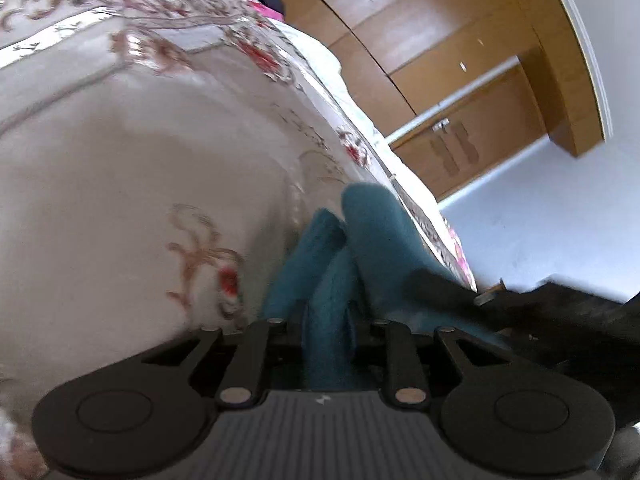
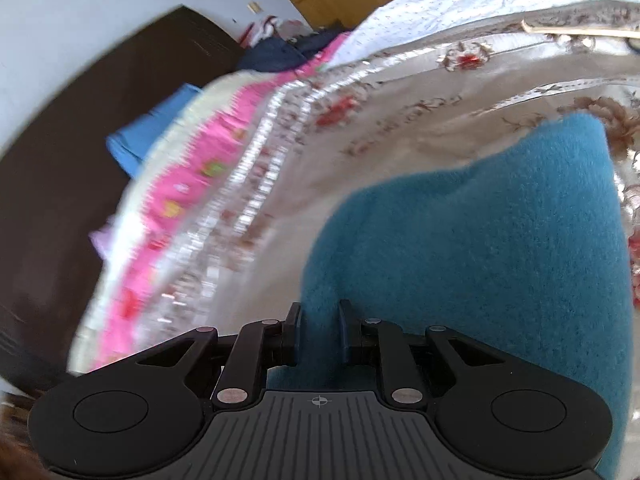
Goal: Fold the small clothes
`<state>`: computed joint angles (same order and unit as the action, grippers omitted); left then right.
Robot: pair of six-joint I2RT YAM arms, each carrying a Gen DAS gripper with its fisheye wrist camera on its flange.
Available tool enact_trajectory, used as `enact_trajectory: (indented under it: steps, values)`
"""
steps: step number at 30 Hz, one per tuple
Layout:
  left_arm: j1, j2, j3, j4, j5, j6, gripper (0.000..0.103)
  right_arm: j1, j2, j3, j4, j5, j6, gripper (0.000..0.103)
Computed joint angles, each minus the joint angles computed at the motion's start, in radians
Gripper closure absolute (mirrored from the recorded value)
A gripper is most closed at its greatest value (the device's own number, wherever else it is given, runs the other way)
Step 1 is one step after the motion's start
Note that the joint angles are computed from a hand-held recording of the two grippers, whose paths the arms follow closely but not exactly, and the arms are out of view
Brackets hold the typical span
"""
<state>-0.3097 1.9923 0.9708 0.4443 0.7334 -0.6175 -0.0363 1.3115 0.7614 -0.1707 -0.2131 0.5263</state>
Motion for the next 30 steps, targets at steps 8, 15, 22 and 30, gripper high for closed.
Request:
enact_trajectory:
  steps: [8,15,22,30]
  values:
    - [0.167,-0.371,-0.301,0.075,0.006,0.015,0.066,0.020,0.035,0.037,-0.018,0.023,0.012,0.081]
    - [-0.031,-0.513,-0.301,-0.037,0.007,0.226,0.065,-0.022,0.102,0.134,-0.110,-0.053,-0.028,0.080]
    - [-0.094,-0.436,-0.263,-0.166,-0.193,0.228,0.084,-0.104,0.247,0.260,-0.168,-0.244,-0.123,0.092]
    - [-0.152,-0.422,-0.271,-0.188,-0.338,0.207,0.083,-0.027,0.316,0.178,0.038,-0.149,-0.187,0.103]
